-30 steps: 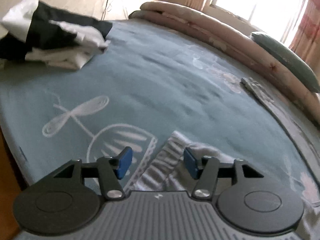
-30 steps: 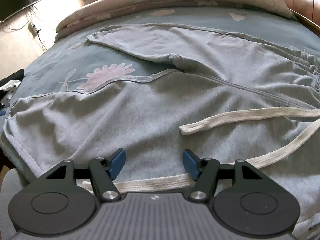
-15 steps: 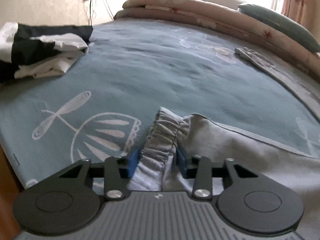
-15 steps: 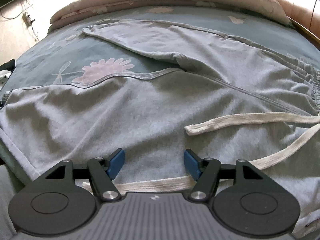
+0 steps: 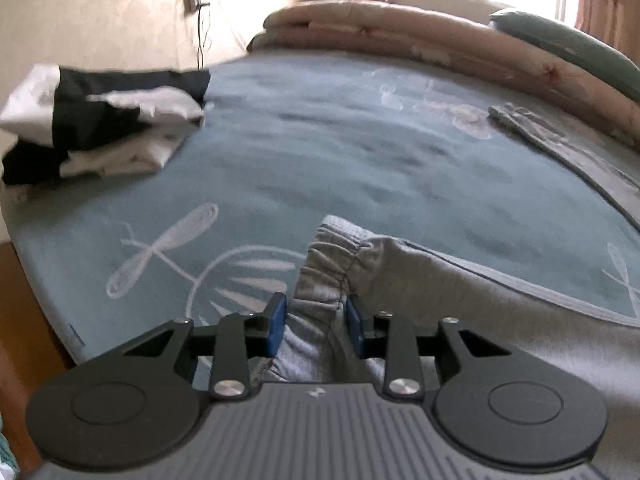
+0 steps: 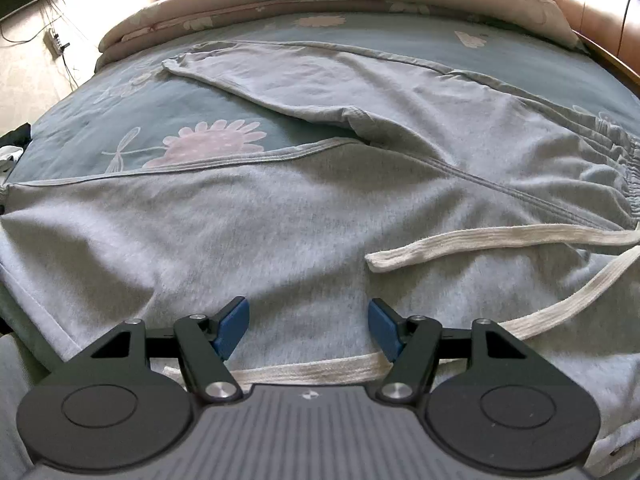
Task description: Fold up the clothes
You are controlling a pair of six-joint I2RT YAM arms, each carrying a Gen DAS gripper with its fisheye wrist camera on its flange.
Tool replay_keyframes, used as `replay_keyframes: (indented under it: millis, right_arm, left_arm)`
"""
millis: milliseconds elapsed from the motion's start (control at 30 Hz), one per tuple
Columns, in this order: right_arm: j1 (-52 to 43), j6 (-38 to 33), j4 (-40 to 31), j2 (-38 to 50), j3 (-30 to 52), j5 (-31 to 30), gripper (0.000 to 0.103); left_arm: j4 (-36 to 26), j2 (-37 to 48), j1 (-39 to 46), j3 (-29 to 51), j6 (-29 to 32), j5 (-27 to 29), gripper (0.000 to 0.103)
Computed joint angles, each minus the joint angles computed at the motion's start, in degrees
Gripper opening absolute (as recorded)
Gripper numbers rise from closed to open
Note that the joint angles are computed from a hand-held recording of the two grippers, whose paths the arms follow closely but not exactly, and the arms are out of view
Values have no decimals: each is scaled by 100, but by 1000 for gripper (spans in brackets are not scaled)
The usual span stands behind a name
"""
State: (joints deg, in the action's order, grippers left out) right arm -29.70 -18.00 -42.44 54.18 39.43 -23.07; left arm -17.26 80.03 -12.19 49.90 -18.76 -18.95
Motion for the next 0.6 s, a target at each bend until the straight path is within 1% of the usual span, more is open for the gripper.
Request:
replay_keyframes:
  millis: [100, 200, 267, 300, 400, 467, 533, 600]
  right_arm:
    - [-31, -20, -9, -5, 2, -29, 70]
    - [-97, -45, -48, -50, 26, -95, 70]
    - [-141, -54, -67, -96, 55, -160, 70]
    - [-154, -57, -79, -117, 77, -195, 70]
    - [-82, -28, -97, -198, 152, -237, 70]
    - [20, 26, -86, -253, 178, -217, 70]
    - [92, 41, -126, -284, 197, -253, 70]
    - [169, 26, -193, -327, 213, -304, 70]
  left_arm:
    - [-54, -17, 46, 2, -57, 49, 45]
    - [-233, -371, 23, -78, -221, 24, 44]
    - [-380, -707, -172, -118, -204, -73, 45]
    - [-450, -882, -299, -128, -146, -27, 46]
    - [-602, -1224, -860, -141, 46, 510, 52]
    - [-624, -1193, -1284, -131, 163, 875, 53]
    - [-605, -987, -1721, -87, 295, 1066, 55]
    - [-558, -759, -2083, -55, 437, 993, 55]
